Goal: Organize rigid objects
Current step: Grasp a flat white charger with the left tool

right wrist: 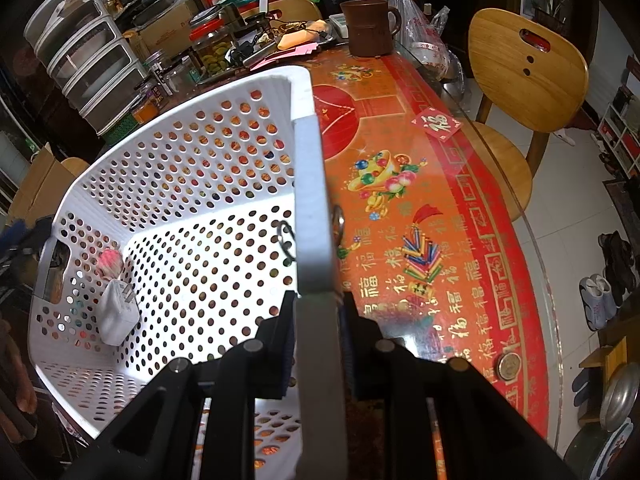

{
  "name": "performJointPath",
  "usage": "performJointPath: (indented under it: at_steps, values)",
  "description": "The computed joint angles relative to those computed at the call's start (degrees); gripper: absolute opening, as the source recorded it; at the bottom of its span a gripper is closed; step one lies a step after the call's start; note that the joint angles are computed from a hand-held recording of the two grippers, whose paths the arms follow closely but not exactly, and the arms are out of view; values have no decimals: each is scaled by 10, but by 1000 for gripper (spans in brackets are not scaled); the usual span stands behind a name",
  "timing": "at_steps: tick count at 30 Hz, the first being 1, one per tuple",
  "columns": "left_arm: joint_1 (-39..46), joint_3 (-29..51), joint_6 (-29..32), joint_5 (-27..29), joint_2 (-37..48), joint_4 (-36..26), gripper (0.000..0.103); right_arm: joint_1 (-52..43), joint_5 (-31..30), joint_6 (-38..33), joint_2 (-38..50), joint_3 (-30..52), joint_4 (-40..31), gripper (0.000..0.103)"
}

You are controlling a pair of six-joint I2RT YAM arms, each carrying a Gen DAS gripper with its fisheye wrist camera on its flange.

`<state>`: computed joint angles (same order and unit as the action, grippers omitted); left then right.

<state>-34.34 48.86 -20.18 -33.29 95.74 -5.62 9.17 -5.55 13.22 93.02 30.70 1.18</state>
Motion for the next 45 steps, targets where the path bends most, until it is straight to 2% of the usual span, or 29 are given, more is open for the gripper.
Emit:
performJointPath:
  at_steps: [5, 10, 12, 14, 17, 20, 23, 28, 35, 40, 45]
  values:
    - [67, -78, 31, -10, -84, 20, 102, 0, 2, 1, -1, 0, -1, 19]
    - [233, -154, 97, 78, -109, 86, 102, 1, 3, -1, -1, 0, -3, 19]
    - [335, -159, 120, 170, -67, 117, 102, 2, 6, 1, -1, 2, -5, 19]
    - [432, -132, 138, 263, 23, 133, 102, 3, 5, 1, -1, 2, -6, 19]
    - [498, -92, 157, 322, 132, 149, 97, 1, 2, -1, -2, 3, -7, 19]
    - [525, -66, 165, 363, 196, 151, 78, 2, 3, -2, -1, 5, -9, 19]
    - [526, -65, 151, 368, 216, 170, 76, 2, 4, -3, -1, 4, -9, 19]
    - [503, -44, 116, 324, 241, 168, 74, 2, 5, -4, 0, 5, -10, 19]
    - [468, -17, 85, 303, 274, 164, 55, 2, 5, -6, 2, 6, -10, 19]
    - [474, -25, 83, 308, 273, 179, 55, 2, 3, -6, 2, 7, -11, 19]
    - [479, -59, 92, 303, 231, 195, 55, 3, 3, -6, 3, 8, -12, 19]
